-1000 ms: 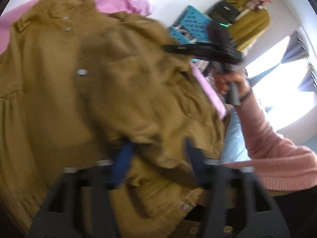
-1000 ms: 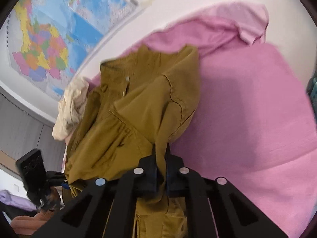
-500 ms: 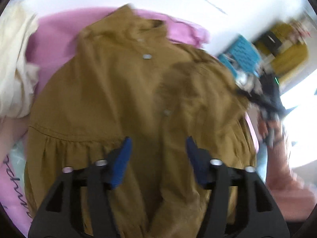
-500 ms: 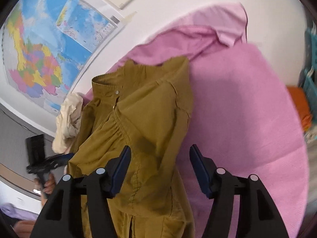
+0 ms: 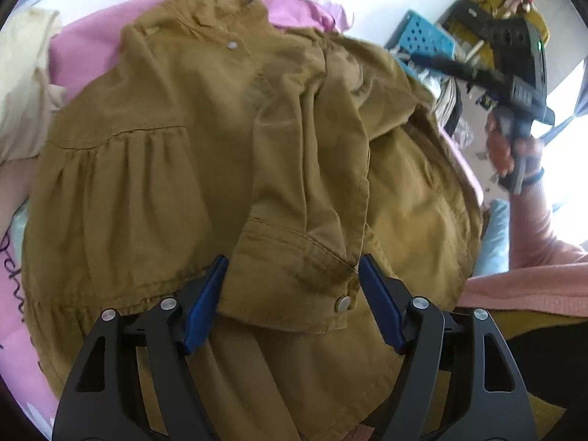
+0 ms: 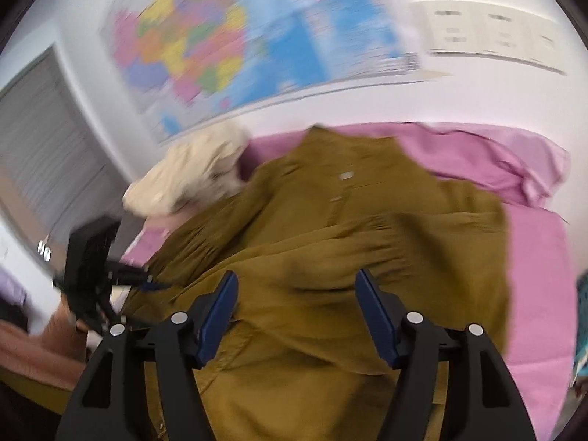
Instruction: Fold large clothes
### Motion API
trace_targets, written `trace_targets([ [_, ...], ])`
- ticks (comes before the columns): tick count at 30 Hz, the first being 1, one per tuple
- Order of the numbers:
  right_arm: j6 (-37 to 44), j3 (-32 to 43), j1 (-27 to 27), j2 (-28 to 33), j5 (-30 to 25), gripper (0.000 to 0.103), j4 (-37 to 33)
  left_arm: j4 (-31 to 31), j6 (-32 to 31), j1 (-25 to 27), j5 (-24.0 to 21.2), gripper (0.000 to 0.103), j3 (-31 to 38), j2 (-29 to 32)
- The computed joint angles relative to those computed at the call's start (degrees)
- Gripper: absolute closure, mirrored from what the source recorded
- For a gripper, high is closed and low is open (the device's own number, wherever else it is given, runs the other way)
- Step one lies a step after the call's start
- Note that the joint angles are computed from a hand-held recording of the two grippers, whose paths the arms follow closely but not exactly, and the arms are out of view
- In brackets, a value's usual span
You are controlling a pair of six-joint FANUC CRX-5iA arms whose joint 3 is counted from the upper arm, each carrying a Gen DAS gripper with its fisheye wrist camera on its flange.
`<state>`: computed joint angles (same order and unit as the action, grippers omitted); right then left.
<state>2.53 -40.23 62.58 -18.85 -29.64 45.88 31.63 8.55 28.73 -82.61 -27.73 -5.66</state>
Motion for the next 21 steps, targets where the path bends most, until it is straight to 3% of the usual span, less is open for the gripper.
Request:
trace_targets([
  [5, 12.5, 6.1, 1.7, 6.5, 4.4, 0.038, -10.0, 1.9, -4.2, 6.2, 3.6, 0.018, -3.9, -7.1],
  [7, 17.6, 8.8, 2.4, 9.0, 4.3, 0.038, -14.2, 1.3, -5.5, 7.9, 5.3, 0.009, -5.3, -9.7],
  [11, 26.1, 13.0, 3.6, 12.5, 4.6, 0.038, -21.3, -3.4, -6.4, 8.0, 9.6, 0.010, -7.3, -12.0],
  [12, 28.1, 14.1, 3.8, 13.3, 4.1, 0.038, -22.8, -4.5, -6.2, 7.1, 12.0, 0.017, -8.0, -12.6],
  [13, 29.0, 15.2, 4.3, 14.3, 3.2, 0.038, -23.1, -6.0, -6.0, 6.5, 14.0, 0.040, -8.1, -12.7],
  [15, 30.6, 16.4, 4.7, 15.1, 2.7, 0.036, -24.5, -7.9, -3.4, 5.7, 14.4, 0.065, -6.7, -10.7],
  [16, 30.4, 16.6, 4.8, 15.4, 2.6, 0.036, -24.3, -6.5, -3.5, 6.6, 14.2, 0.088, -6.3, -10.0],
  [17, 29.8, 16.6, 5.0, 15.5, 2.1, 0.036, -23.6, -4.7, -3.7, 7.6, 15.5, 0.097, -6.3, -10.2],
  [21, 27.9, 16.5, 5.4, 15.1, 1.7, 0.036, -21.6, 3.8, -3.3, 12.1, 19.5, 0.097, -5.0, -10.0],
])
